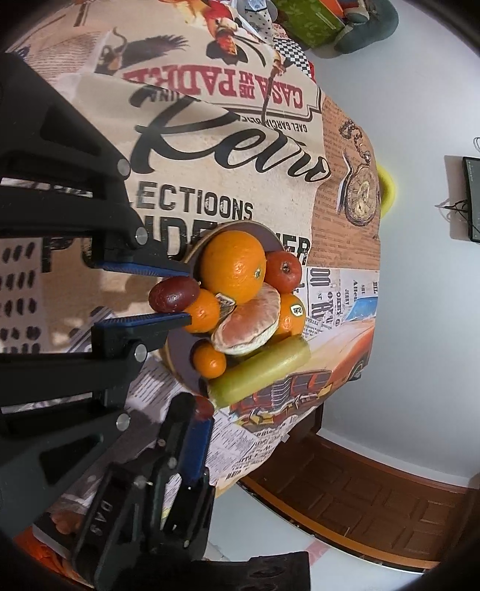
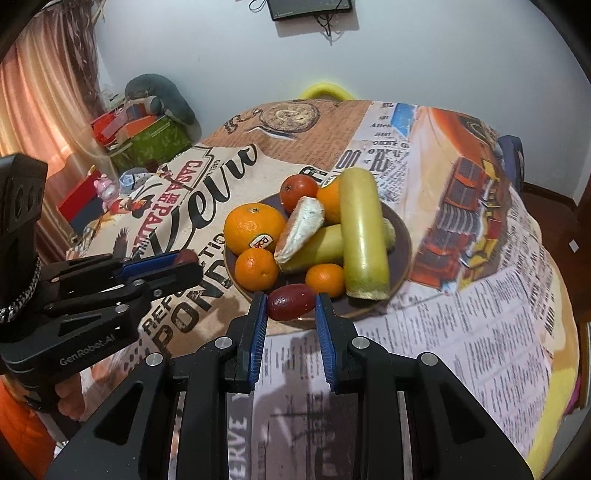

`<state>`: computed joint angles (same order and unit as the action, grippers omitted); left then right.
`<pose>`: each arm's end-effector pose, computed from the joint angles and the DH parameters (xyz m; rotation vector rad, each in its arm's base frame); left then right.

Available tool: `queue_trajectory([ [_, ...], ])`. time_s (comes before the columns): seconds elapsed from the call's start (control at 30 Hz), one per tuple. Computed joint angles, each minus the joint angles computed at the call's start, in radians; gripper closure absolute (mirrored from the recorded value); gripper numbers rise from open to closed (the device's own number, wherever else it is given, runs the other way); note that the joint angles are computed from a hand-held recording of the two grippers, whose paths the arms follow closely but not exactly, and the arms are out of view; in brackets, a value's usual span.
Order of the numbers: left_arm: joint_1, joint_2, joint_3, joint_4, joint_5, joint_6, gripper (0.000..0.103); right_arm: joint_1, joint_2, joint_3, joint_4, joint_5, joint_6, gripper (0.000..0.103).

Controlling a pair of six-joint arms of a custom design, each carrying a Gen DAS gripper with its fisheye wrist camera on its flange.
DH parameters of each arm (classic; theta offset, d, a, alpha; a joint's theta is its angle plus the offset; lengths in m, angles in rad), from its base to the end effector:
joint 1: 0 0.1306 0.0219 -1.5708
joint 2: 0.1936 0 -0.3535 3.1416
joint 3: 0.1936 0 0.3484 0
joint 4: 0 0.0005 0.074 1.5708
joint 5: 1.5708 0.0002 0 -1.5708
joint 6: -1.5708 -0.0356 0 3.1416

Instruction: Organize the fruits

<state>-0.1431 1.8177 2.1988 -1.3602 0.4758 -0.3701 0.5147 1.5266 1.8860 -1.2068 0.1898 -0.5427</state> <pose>0.5467 -0.0958 0.4921 0.7999 2.3324 -0.5076 0.4150 0.2264 0.5209 0.1207 2.4116 0.2622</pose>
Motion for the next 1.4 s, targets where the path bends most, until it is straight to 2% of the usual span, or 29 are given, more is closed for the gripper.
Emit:
queue_trajectory([
  [0.23, -0.010, 0.091, 0.103, -0.039, -0.005, 0.022, 0.085, -0.009, 0.056, 0.040, -0.004, -0.029, 0.031, 0.079],
  [0.4, -0.014, 0.117, 0.128, -0.050, -0.010, 0.025, 0.085, -0.013, 0.098, 0.080, -0.037, -0.034, 0.067, 0.079],
  [0.67, -0.012, 0.137, 0.156, -0.072, -0.002, 0.039, 0.084, -0.019, 0.118, 0.088, -0.042, -0.042, 0.077, 0.079],
  [0.8, -0.011, 0.154, 0.185, -0.092, -0.008, 0.049, 0.078, -0.020, 0.129, 0.095, -0.053, -0.052, 0.072, 0.078],
  [0.9, -0.007, 0.161, 0.198, -0.103, -0.006, 0.052, 0.075, -0.021, 0.125, 0.090, -0.052, -0.053, 0.071, 0.073],
  [1.1, 0.002, 0.137, 0.180, -0.089, -0.006, 0.062, 0.075, -0.017, 0.109, 0.083, -0.052, -0.041, 0.070, 0.072],
  [1.2, 0.014, 0.095, 0.145, -0.058, 0.001, 0.066, 0.075, -0.013, 0.089, 0.077, -0.048, -0.027, 0.061, 0.072],
  [1.4, 0.051, -0.003, 0.110, -0.005, 0.053, 0.082, 0.075, 0.010, 0.032, 0.105, -0.057, 0.047, 0.037, 0.072],
])
